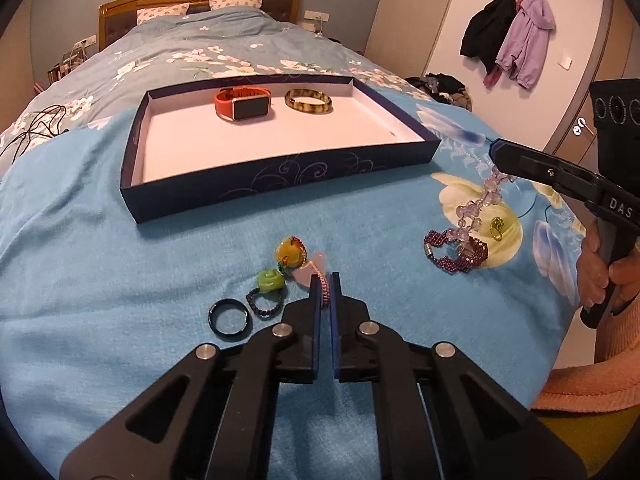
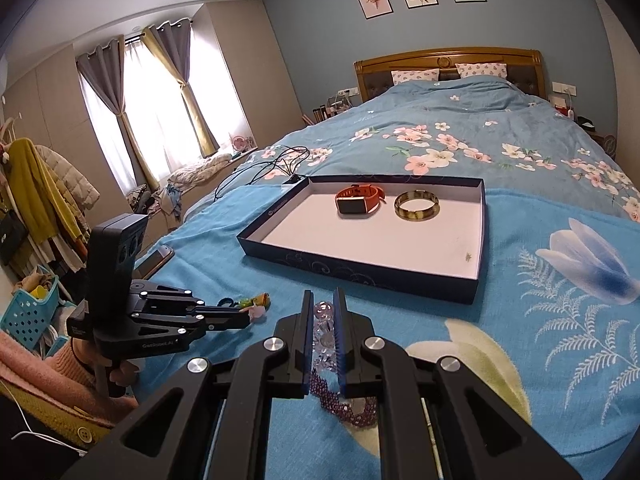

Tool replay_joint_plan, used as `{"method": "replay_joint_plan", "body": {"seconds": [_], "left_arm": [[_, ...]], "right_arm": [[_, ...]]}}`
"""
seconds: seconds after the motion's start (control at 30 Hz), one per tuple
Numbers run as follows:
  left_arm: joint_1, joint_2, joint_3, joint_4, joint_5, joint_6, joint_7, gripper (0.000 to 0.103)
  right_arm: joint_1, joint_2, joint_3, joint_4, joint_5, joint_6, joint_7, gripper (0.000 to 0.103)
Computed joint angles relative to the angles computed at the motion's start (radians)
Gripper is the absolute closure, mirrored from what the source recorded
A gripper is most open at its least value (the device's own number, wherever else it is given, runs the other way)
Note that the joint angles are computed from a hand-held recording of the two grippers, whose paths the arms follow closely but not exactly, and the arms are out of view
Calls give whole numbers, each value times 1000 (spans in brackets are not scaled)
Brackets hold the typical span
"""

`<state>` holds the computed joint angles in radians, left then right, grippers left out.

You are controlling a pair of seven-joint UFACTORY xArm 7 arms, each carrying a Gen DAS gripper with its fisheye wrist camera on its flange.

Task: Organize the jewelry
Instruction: 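Carry the crystal bracelet and pink charm into the box and release both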

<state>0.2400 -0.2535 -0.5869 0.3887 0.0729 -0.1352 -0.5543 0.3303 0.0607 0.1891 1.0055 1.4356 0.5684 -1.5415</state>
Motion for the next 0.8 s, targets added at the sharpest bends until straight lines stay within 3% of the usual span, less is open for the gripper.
{"method": "replay_joint_plan", "body": {"seconds": [0.23,0.37,0.8], "left_arm": [[-151,-19,167,-4,-15,-24,51,100],[-168,-37,195,9,-27,-28,90,100],[-36,5,134,114,-18,-7,154,100]], "right_arm": [[-3,25,4,56,-16,-7,19,95],[-6,51,11,105,-23,-8,27,95],[-17,190,61,298,-135,-72,144,95]]}}
